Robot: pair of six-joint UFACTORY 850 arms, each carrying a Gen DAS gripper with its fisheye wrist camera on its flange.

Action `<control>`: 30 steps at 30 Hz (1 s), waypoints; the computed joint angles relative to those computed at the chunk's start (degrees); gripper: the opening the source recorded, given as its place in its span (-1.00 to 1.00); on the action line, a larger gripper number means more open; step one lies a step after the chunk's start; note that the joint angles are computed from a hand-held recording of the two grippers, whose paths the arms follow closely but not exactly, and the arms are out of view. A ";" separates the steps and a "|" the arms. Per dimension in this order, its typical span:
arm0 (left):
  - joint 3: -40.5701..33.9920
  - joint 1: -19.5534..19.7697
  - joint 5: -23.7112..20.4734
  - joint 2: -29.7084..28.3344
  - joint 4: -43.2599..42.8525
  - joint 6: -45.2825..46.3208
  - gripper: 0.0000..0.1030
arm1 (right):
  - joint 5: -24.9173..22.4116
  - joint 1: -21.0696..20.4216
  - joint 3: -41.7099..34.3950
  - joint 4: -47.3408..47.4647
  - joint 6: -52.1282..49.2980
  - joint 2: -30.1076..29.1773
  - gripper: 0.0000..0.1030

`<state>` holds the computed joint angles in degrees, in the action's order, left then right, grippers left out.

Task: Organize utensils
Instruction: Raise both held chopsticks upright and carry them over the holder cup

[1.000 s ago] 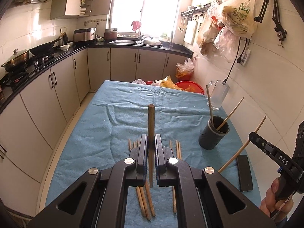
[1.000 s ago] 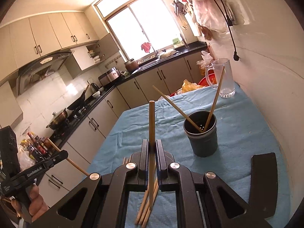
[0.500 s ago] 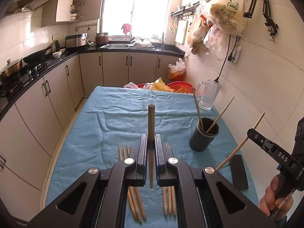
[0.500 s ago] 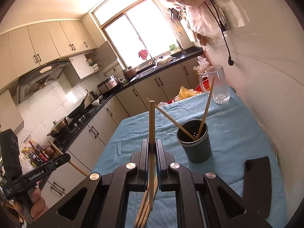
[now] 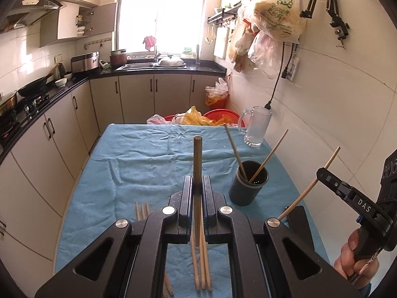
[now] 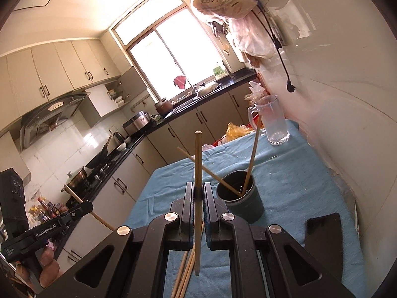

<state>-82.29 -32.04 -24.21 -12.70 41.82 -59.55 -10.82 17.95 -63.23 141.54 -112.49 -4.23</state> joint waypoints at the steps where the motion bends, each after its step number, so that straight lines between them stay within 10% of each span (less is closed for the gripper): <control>1: -0.67 -0.16 -0.13 -0.48 -0.47 0.69 -0.88 | -0.14 -0.22 0.14 0.39 -0.30 0.15 -0.86; 30: -38.64 0.31 -3.54 -25.25 -20.36 21.35 -0.88 | 2.83 -6.73 -13.08 16.38 -13.66 -6.50 -0.86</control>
